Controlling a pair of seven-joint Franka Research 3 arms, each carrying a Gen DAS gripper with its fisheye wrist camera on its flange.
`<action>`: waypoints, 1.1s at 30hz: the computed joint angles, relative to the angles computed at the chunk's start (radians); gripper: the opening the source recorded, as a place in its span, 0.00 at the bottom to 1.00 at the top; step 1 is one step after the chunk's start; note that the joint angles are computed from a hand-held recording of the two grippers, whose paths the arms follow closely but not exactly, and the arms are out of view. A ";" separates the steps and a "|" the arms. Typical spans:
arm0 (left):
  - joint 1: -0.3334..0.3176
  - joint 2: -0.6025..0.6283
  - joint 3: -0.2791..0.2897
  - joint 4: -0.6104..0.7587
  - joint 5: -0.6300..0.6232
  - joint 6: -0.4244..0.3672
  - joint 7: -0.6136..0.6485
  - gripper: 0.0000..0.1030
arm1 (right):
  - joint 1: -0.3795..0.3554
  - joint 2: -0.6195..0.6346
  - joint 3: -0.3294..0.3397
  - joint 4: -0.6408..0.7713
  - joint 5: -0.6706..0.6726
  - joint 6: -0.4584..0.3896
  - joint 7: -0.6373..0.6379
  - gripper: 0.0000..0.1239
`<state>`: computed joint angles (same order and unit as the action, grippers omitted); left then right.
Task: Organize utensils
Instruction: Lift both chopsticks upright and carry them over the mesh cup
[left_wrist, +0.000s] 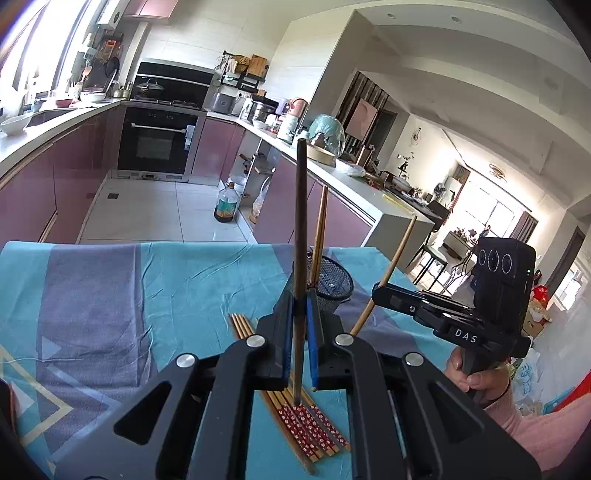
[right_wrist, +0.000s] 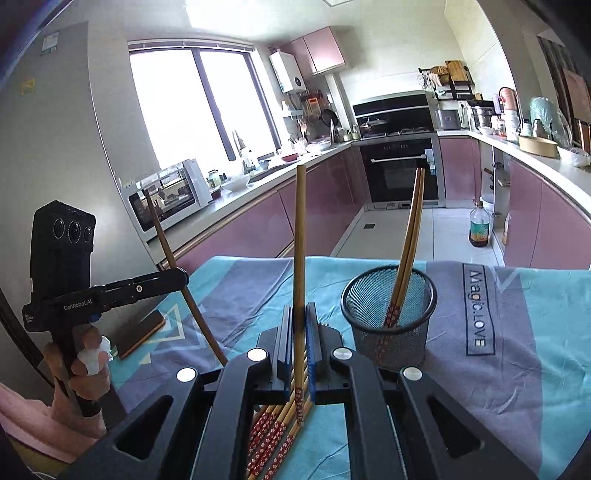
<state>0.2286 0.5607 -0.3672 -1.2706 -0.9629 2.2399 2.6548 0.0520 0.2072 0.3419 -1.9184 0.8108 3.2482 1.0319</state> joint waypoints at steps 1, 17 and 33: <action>0.000 0.001 -0.004 0.005 -0.006 0.002 0.004 0.07 | 0.004 -0.003 -0.006 0.000 -0.006 0.003 0.002 0.04; -0.094 0.095 -0.059 0.220 0.056 0.067 -0.044 0.07 | 0.318 -0.028 -0.428 0.026 -0.342 0.046 0.286 0.04; -0.250 0.339 -0.056 0.631 0.331 0.029 -0.268 0.07 | 0.383 0.064 -0.587 0.138 -0.508 -0.010 0.457 0.04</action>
<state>-0.0213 0.8993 -0.4236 -0.6400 -0.6320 2.2687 2.3872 0.4350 0.2712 -0.2448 -1.7809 0.3031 3.2386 1.4894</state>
